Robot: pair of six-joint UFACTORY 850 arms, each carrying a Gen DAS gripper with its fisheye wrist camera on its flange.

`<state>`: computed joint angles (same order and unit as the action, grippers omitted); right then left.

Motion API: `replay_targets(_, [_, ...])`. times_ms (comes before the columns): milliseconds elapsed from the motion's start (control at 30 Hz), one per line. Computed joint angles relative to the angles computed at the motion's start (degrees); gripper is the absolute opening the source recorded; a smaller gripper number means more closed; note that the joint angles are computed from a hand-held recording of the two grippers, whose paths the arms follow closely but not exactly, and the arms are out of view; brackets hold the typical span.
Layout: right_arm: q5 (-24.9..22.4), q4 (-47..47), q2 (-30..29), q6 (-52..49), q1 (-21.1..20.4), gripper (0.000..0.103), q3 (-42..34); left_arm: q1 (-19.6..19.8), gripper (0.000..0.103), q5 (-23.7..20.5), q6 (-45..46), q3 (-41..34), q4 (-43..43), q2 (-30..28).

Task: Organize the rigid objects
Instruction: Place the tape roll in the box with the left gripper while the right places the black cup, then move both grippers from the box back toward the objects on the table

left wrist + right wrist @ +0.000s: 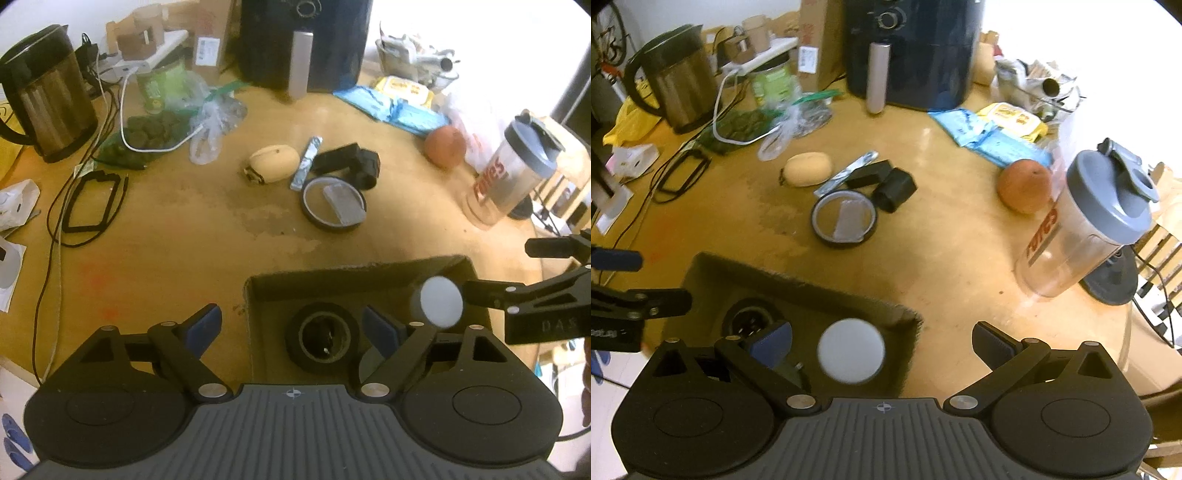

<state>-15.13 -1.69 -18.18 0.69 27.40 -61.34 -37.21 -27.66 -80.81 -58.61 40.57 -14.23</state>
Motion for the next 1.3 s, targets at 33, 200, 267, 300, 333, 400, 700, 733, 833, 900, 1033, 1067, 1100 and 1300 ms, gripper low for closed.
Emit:
replay_targets(33, [0.46,-0.69,-0.16,0.86,-0.11,0.103,-0.02,-0.07,0.092,0.06,-1.43,0.14,1.24,0.06])
replay_targets(200, [2.43,5.81,-1.50,-6.72,-1.46,0.103,-0.73,-0.68,0.096,-0.32,-11.11,1.28,9.31,0.56])
replay_targets(267, [2.88,11.11,-1.99,-12.61,-1.99,0.103,-1.06,-1.08,0.097,-1.20,-15.70,1.78,13.29,0.66])
replay_targets(300, [2.98,14.90,-2.35,-16.83,-2.38,0.103,-1.40,-1.09,0.101,-1.51,-16.77,1.91,14.10,0.70])
replay_targets(333, [3.09,17.08,-2.57,-19.35,-2.61,0.103,-1.59,-1.07,0.103,-1.76,-17.63,1.94,14.56,0.67])
replay_targets(400, [3.35,20.43,-3.24,-23.55,-3.01,0.103,-2.27,-1.03,0.103,-2.01,-19.90,2.20,16.07,0.76])
replay_targets(700, [2.71,34.54,-6.28,-43.20,-4.15,0.103,-5.96,-2.20,0.103,-5.05,-25.00,2.20,23.97,0.36])
replay_targets(733, [2.28,36.27,-6.68,-45.14,-4.30,0.103,-6.44,-2.39,0.103,-5.50,-25.79,2.13,25.00,0.34])
replay_targets(833, [0.90,39.60,-8.24,-48.76,-4.71,0.103,-8.23,-2.54,0.103,-5.75,-25.91,1.70,25.93,0.31])
replay_targets(900, [0.64,39.18,-9.50,-48.68,-4.75,0.103,-9.55,-2.68,0.103,-6.54,-25.02,0.99,25.09,0.05])
replay_targets(1033, [1.89,44.27,-11.38,-54.30,-4.83,0.103,-10.96,-2.82,0.103,-8.32,-23.57,-0.44,21.13,-0.62])
replay_targets(1067, [1.93,46.26,-11.96,-56.58,-4.91,0.103,-11.45,-2.84,0.103,-8.55,-23.18,-0.60,20.31,-0.65])
replay_targets(1100, [1.94,49.05,-12.70,-59.73,-5.02,0.103,-12.03,-2.88,0.103,-8.73,-22.84,-0.65,19.80,-0.64])
replay_targets(1300, [1.08,58.28,-16.69,-71.87,-5.10,0.103,-15.49,-3.26,0.103,-8.59,-21.83,-0.36,18.20,-0.51])
